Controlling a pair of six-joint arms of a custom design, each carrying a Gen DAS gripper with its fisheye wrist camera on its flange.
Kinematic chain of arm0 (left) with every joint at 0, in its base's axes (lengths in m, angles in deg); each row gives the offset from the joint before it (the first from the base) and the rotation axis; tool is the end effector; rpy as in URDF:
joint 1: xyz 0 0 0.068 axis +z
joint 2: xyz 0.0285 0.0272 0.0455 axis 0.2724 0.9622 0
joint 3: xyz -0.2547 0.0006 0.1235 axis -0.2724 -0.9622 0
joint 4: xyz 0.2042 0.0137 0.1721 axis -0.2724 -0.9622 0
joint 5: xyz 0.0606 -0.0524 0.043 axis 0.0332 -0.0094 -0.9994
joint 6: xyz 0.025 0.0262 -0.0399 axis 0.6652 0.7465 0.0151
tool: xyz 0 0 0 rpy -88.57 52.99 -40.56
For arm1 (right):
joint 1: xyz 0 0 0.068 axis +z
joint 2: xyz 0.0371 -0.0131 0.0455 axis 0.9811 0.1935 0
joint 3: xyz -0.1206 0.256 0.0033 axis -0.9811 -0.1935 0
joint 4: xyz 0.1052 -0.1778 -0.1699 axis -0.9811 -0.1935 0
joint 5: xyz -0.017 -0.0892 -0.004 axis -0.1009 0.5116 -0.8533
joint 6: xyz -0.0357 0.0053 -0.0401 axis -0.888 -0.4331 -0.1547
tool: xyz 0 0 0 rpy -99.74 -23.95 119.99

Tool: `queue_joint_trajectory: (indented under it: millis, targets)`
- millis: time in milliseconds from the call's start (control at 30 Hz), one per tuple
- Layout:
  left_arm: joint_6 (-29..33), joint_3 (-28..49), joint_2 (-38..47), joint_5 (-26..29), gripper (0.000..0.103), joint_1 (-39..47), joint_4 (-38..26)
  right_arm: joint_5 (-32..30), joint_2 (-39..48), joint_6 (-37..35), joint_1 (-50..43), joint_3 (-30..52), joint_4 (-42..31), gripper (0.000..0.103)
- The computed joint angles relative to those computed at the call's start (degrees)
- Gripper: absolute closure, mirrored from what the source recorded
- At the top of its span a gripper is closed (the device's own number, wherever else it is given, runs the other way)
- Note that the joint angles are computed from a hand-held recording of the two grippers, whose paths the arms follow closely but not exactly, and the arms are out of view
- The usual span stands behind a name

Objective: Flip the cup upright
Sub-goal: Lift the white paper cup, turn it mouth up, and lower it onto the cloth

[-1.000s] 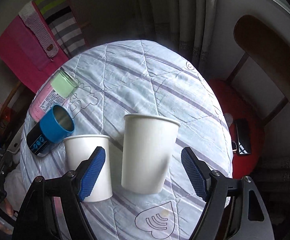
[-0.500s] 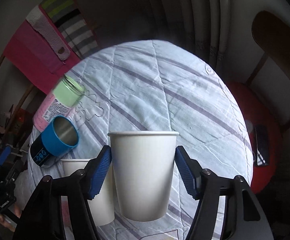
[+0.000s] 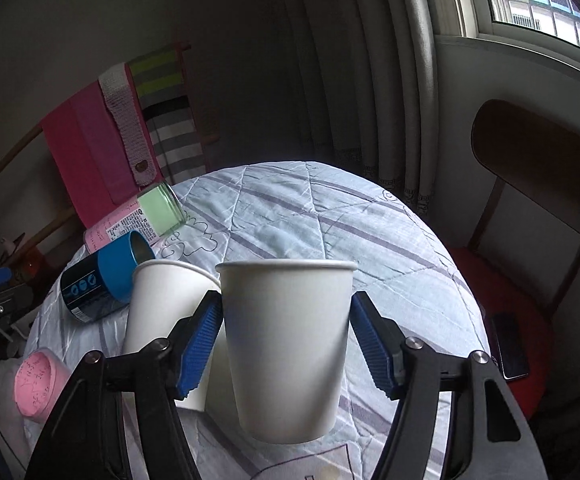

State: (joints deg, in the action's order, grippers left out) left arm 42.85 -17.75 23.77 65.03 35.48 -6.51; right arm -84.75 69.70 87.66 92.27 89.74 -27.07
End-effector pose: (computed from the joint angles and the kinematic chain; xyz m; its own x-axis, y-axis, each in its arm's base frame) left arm 0.1695 0.0600 0.2475 -0.7152 -0.1148 -0.6894 -0.2331 0.9691 0.0805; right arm 0.2456 0.0662 0.2116 -0.6284 -0.0857 -0.7732 -0.3460 0.9210 0.1791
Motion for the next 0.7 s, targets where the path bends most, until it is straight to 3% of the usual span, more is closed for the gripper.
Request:
queue_joint_trajectory:
  millis: [200, 533, 700]
  targets:
    - [-0.7, -0.4, -3.8, -1.0, 0.0, -1.4, -3.5, 2.7, -8.8, -0.3, 1.5, -7.2, 3.0, 0.036]
    - [-1.0, -0.5, -8.2, -2.8, 0.0, -2.8, -7.5, 4.5, -11.0, 1.1, 2.8, -12.3, 4.3, 0.038]
    - [-1.0, -0.5, -9.6, -2.8, 0.0, -2.6, -8.9, 5.0, -13.8, 0.8, 3.9, -12.9, 1.0, 0.038]
